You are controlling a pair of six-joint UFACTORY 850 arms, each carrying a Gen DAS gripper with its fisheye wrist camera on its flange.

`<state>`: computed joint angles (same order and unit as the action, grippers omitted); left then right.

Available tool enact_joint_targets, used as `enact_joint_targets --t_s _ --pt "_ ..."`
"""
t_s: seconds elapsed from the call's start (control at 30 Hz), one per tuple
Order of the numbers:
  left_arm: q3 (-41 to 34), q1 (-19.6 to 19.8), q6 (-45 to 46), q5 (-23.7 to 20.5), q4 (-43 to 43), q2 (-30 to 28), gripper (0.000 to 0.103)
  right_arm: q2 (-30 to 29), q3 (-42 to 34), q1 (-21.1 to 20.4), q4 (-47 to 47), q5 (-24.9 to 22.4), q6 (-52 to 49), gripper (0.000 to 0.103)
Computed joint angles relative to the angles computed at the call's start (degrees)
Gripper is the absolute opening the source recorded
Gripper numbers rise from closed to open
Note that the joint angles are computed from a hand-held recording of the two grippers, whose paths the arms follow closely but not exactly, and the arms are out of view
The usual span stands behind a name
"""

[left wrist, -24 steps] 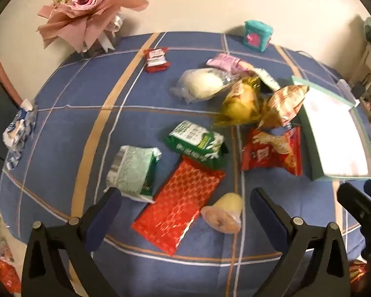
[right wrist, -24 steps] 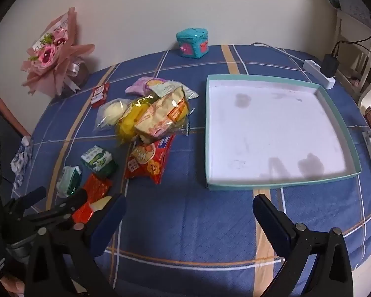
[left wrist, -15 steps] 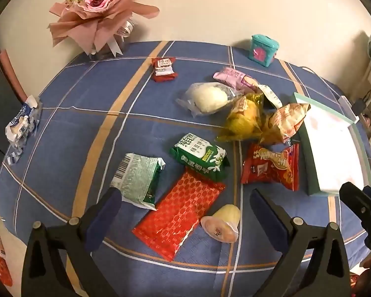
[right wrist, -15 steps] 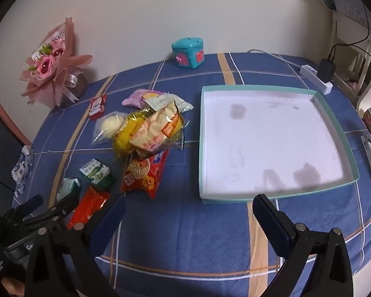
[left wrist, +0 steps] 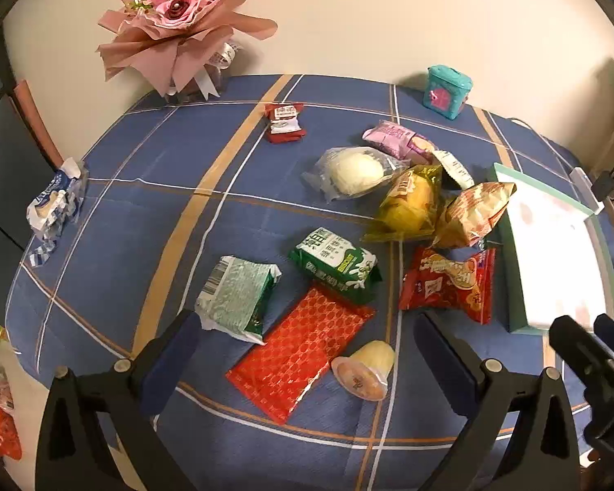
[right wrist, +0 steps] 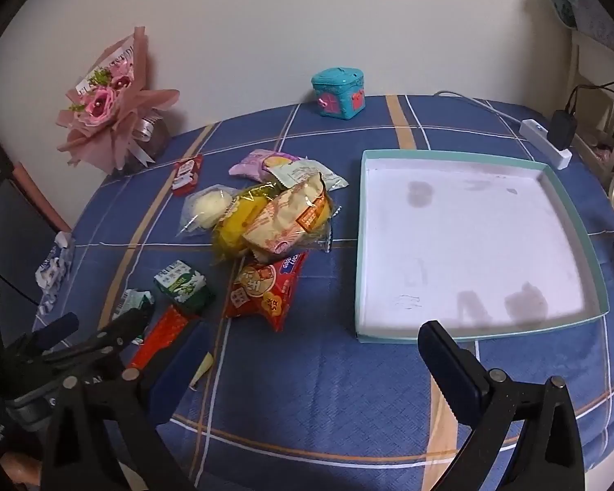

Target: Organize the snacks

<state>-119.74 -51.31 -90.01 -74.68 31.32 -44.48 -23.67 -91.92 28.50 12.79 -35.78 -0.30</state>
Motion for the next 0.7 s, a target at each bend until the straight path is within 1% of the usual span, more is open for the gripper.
enact_joint_targets --t_s 0.17,0.47,0.7 --pt "0.28 -0.07 -0.61 -0.67 0.05 0.05 0.103 -0.25 -0.28 -0.58 1.84 -0.74 -0.49 0.103" --pt "1.16 -0.47 -0.87 -1.60 -0.10 0.28 0.103 -0.57 -0.54 -0.78 1.13 -1.98 0.79 0.103" --pt "3.88 -0.68 -1.43 -0.68 -0.30 1.64 0.103 -0.50 -0.52 -0.66 -0.06 -2.49 1.89 0.103"
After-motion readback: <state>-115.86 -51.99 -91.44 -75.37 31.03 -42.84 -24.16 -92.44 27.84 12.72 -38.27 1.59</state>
